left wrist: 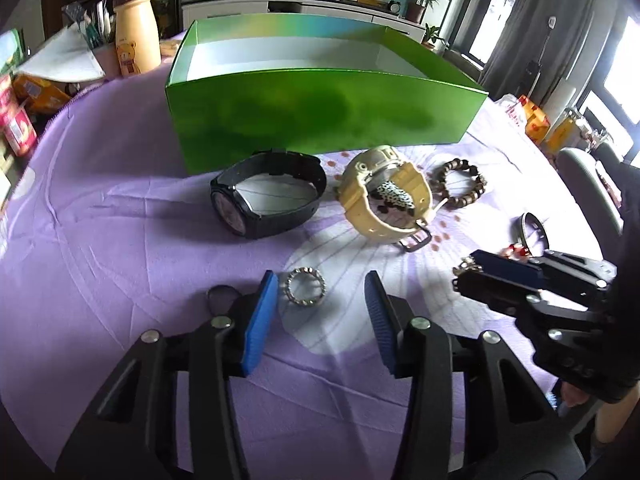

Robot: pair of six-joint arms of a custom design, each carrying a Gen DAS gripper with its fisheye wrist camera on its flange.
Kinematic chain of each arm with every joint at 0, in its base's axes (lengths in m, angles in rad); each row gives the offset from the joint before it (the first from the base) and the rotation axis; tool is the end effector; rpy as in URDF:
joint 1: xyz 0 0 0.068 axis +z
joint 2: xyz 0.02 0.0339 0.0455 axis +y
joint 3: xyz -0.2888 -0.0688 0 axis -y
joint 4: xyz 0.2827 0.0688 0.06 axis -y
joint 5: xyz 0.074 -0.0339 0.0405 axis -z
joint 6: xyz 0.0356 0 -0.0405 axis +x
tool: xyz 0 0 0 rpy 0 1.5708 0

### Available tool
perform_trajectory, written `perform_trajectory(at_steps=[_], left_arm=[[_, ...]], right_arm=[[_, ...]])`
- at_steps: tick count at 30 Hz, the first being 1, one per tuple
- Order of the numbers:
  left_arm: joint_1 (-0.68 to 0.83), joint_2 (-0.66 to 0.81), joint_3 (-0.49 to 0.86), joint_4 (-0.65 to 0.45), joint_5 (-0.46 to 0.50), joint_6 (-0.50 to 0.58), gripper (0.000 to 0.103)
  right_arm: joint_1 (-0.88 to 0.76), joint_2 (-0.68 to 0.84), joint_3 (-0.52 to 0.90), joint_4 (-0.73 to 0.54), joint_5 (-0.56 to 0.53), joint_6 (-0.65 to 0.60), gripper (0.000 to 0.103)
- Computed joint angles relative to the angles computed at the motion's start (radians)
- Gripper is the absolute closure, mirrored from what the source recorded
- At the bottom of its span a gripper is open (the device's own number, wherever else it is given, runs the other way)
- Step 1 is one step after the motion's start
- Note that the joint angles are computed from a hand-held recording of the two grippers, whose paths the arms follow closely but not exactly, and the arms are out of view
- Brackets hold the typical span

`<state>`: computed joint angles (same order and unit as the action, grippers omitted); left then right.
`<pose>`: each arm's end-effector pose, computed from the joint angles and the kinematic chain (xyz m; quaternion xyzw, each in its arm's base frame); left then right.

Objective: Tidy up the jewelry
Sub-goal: 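Grasp the studded silver ring with the left tool while the right tool grasps the gold flower charm, then carry the ring and charm into the green box and open both tools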

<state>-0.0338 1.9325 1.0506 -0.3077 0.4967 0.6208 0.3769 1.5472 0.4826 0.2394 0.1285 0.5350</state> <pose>0.3866 -0.0300 0.1058 0.3501 0.8863 -0.1779 0.2456 0.2591 0.0977 0.1038 0.0967 0.9246 0.1064 0.3527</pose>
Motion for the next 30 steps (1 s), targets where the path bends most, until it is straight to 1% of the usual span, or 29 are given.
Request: perform_trajectory(at_steps=[3,5,7,11,23,30], left_arm=[[-0.016,-0.014,-0.032,0.064,-0.039,-0.001,0.067],[-0.021,-0.023,-0.054,0.104,-0.058,0.004,0.079],[-0.020,-0.030,-0.071,0.134,-0.069,0.009,0.082],[-0.017,-0.039,-0.089,0.155,-0.068,0.010,0.083],[0.028,-0.067,-0.015,-0.015,0.038,-0.021,0.083],[0.034,-0.094,0.032,-0.053,0.084,-0.051,0.083]], right_arm=[[0.001,-0.004,-0.001,0.006,0.000,-0.007,0.083],[0.001,-0.011,-0.009,0.013,-0.001,-0.011,0.083],[0.003,-0.011,-0.009,0.013,0.003,-0.014,0.083],[0.006,-0.011,-0.007,0.010,0.008,-0.012,0.083],[0.004,-0.091,-0.014,-0.028,0.036,-0.024,0.083],[-0.010,-0.128,0.000,-0.054,0.060,-0.047,0.083]])
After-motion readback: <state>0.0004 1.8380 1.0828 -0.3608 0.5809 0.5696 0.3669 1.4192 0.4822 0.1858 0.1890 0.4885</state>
